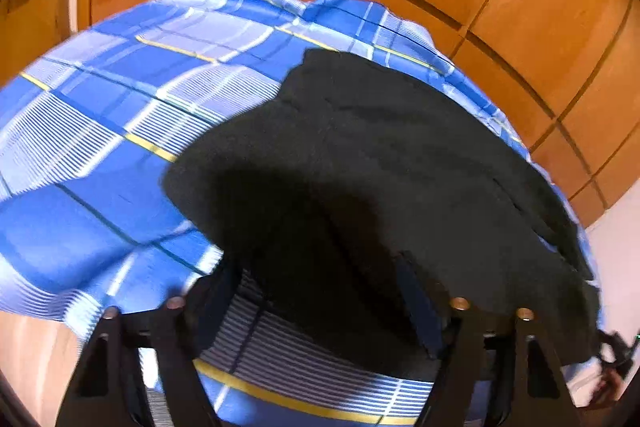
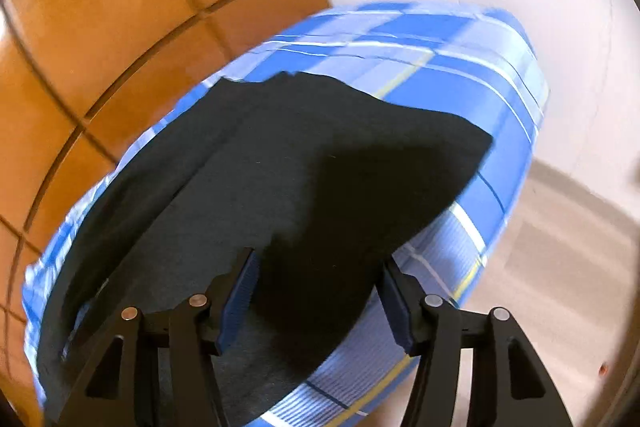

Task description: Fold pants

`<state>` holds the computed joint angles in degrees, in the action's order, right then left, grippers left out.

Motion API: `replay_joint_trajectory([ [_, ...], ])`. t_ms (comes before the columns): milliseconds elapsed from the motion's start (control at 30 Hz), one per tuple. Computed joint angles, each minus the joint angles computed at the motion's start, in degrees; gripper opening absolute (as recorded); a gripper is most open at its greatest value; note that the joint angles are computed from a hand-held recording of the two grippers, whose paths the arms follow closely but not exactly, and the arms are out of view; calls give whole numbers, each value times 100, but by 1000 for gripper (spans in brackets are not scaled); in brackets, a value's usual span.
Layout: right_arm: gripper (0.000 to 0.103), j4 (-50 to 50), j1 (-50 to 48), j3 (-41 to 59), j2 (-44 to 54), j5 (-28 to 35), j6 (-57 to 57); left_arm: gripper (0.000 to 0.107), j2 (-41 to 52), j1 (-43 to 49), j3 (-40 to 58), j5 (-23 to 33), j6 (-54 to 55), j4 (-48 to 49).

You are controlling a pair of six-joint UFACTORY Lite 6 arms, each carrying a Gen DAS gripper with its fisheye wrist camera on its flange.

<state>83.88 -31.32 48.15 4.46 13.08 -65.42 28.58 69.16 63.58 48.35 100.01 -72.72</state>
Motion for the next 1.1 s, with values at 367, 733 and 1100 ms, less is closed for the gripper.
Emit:
replay_joint_trajectory([
  [367,27,-542,-188,304,304,109,627,59,54,-267,0,-147,16,-2],
  [733,7,676,-904,516,69,1865,167,8,421,84,882,1119,-1266,591],
  [1100,6,211,-793,2528,837,2827,1970,8,734,-17,2286,2297,-3040,1044],
])
